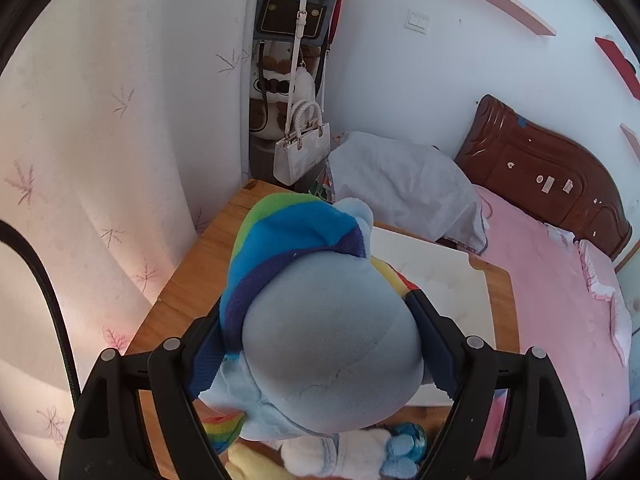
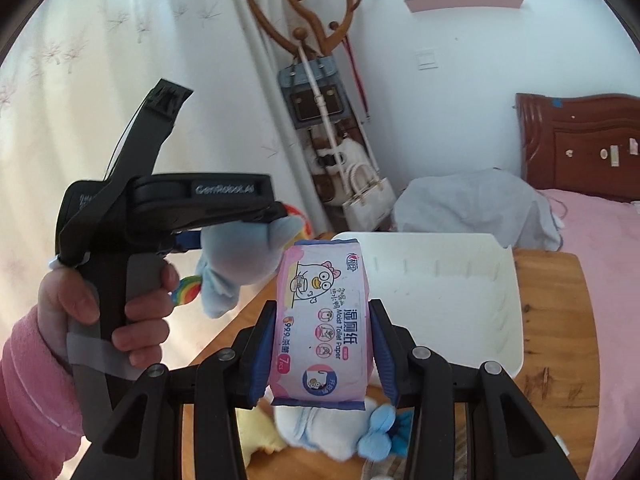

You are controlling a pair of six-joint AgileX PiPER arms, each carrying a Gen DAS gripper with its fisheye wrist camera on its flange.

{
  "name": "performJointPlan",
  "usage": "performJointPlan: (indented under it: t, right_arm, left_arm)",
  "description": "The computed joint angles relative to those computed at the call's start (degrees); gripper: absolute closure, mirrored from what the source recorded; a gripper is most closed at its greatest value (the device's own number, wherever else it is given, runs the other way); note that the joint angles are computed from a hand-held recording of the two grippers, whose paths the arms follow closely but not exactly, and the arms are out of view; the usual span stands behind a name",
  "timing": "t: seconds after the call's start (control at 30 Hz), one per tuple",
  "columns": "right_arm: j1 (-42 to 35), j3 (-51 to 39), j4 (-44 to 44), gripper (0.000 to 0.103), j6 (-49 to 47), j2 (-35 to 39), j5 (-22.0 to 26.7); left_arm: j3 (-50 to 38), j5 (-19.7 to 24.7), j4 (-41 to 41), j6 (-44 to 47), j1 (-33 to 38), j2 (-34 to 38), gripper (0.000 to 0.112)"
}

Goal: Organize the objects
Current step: 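Lift the pony with left gripper while right gripper carries the wipes over the tray, then lower pony and wipes into the white tray and open both grippers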

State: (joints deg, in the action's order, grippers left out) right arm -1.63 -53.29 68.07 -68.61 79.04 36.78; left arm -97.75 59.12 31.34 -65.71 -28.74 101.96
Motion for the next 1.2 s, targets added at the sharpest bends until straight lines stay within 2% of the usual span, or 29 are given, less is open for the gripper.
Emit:
performJointPlan:
  t: [0.07, 0.3, 0.63, 0.93, 1.13, 1.2]
  right_arm:
    - [1.6, -1.6, -2.0, 0.058, 2.2, 1.4, -3.6]
    - [3.3, -5.8, -1.1, 0.058, 2.6, 7.3, -10.4]
    - [5.4, -10.6, -7.8, 0.057, 11.2, 13.5, -17.6]
    - [7.7, -13.5, -20.5, 0.057, 25.9, 18.4, -22.3]
    - [9.5, -15.1, -40.3, 0.057, 47.1, 21.3, -24.4]
    - [9.4, -15.1, -41.6, 0.049, 49.8, 21.6, -24.5]
  left_arm:
    - [-1.5, 0.0, -0.4, 1.7, 0.9, 1.3, 0.027]
    - [-6.7, -1.4, -3.1, 7.8, 4.0, 5.6, 0.026]
    - [-14.3, -3.5, -9.1, 17.8, 6.7, 12.7, 0.026]
    - [-16.2, -4.8, -14.4, 22.4, 8.5, 15.8, 0.025]
    - [-18.0, -4.0, -16.3, 25.0, 9.0, 17.5, 0.024]
    - [-18.4, -3.7, -16.5, 25.8, 9.0, 17.9, 0.024]
